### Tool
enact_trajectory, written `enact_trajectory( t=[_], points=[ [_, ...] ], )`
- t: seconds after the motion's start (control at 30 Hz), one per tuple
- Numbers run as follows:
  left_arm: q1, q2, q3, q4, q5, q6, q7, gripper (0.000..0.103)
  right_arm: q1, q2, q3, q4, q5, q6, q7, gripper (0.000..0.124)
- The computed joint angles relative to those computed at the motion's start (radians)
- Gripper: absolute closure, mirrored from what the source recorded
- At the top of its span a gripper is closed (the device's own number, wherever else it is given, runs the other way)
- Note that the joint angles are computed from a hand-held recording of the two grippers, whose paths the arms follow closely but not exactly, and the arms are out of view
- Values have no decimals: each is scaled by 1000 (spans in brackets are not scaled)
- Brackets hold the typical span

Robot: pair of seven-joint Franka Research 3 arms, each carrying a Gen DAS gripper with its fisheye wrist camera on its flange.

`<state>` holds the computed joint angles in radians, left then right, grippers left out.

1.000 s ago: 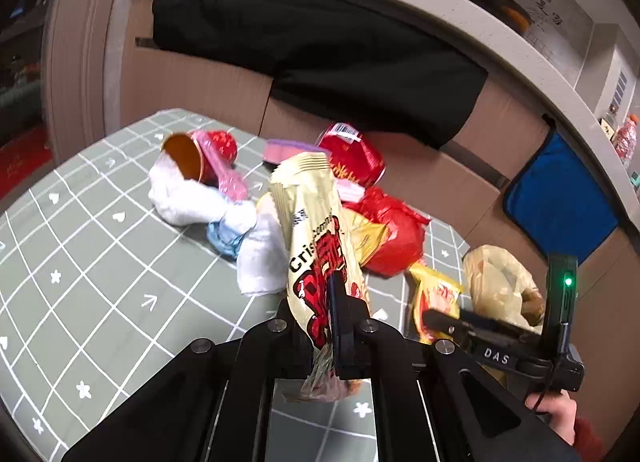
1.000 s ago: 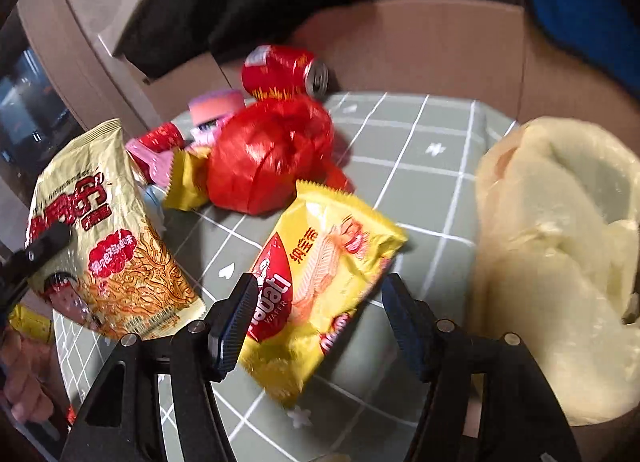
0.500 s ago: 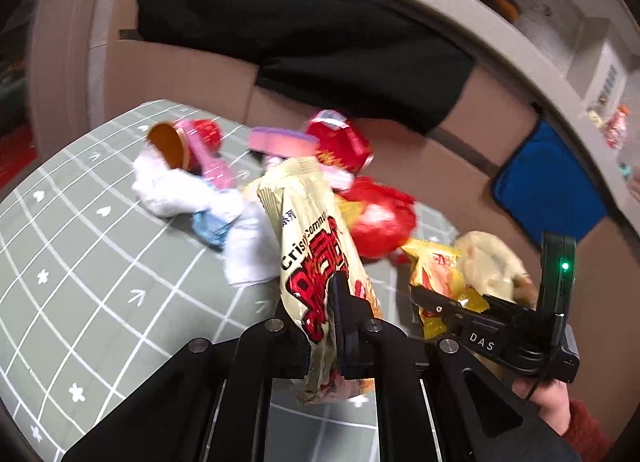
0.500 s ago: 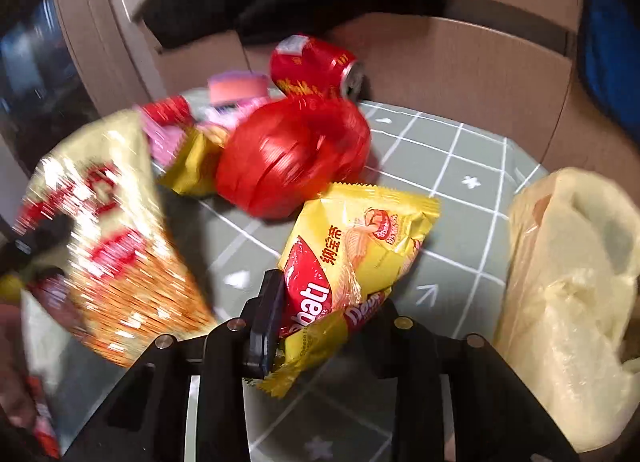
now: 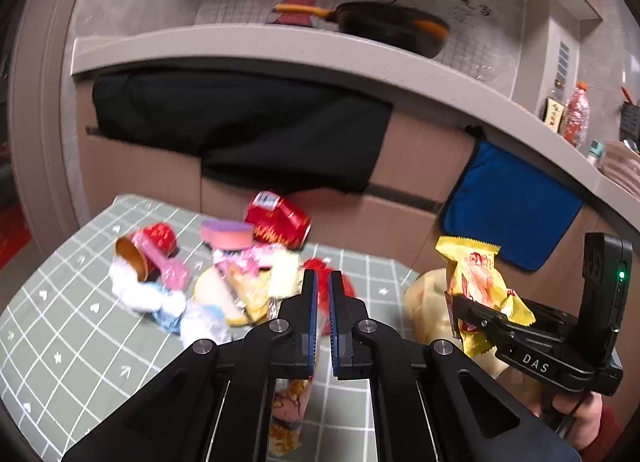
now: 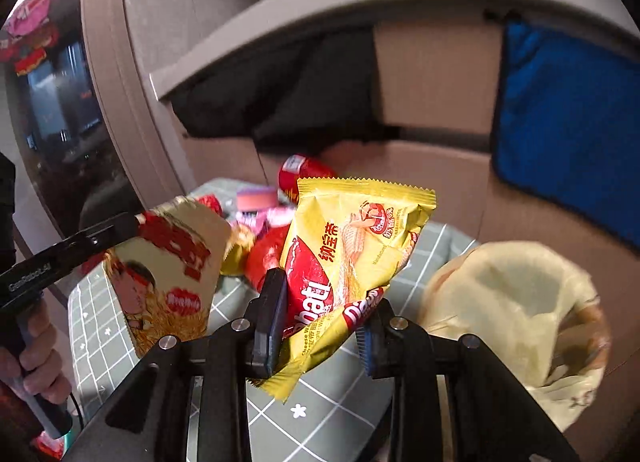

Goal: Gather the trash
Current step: 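Lift the yellow wrapper with the right tool while the left tool lifts the chip bag, then carry both wrappers over the yellow-lined bin and open both tools to drop them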

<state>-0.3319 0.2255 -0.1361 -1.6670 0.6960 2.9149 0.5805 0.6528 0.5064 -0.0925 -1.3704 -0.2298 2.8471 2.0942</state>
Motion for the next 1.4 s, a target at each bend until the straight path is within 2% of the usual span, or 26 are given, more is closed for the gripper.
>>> enact_trajectory(
  t=[0.13,0.3,0.37,0.4,0.43,0.5,0.57,0.6,0.67,0.77,0.83,0.9,0.97,1.17,1.23,1.27,1.3,1.4],
  points=[
    [-12,1,-3,14,13,-19,2,99,8,-63,-17,-100,-21,48,30,96],
    [-11,-29,2,-32,28,-27,-45,99,-18,-75,16,-137,9,62,3,96],
    [13,-43,-10,-68,-16,-5,-47,97,-35,-63,44,-128,41,54,-28,96],
    [38,-46,-32,-89,-82,7,-8,95,-41,-58,56,-126,56,49,-45,96],
    [55,-47,-48,-106,-138,10,28,92,-55,-44,81,-114,82,36,-76,96],
    [49,-46,-42,-117,-145,-18,35,69,-56,-18,94,-90,112,15,-103,96],
    [30,-44,-19,-129,-83,-28,-14,59,-59,10,110,-65,147,-6,-128,96],
    [46,-39,-40,-135,-128,-38,44,58,-56,14,111,-66,158,-7,-134,96],
    [85,-23,-93,-134,-265,-68,198,58,-52,24,112,-64,176,-16,-147,96],
    [145,7,-172,-146,-486,-15,410,58,-39,24,99,-72,184,-12,-151,96],
    [192,62,-246,-96,-627,-34,593,58,-25,20,79,-79,174,-9,-137,96],
    [207,119,-275,-33,-702,-59,695,58,-14,13,61,-91,160,-7,-122,96],
    [179,179,-246,44,-718,-103,704,59,-17,7,60,-101,156,-14,-119,96],
    [155,311,-227,219,-796,-229,719,59,-38,1,73,-127,167,-30,-115,96],
    [157,331,-234,245,-835,-258,708,68,-40,-1,73,-132,170,-29,-108,96],
    [154,330,-233,244,-845,-259,704,80,-41,-4,71,-135,169,-27,-104,96],
    [148,326,-228,243,-841,-255,708,85,-40,-9,68,-142,166,-22,-99,96],
    [79,270,-153,201,-732,-192,662,97,-25,-23,43,-150,135,-4,-74,96]
  ],
)
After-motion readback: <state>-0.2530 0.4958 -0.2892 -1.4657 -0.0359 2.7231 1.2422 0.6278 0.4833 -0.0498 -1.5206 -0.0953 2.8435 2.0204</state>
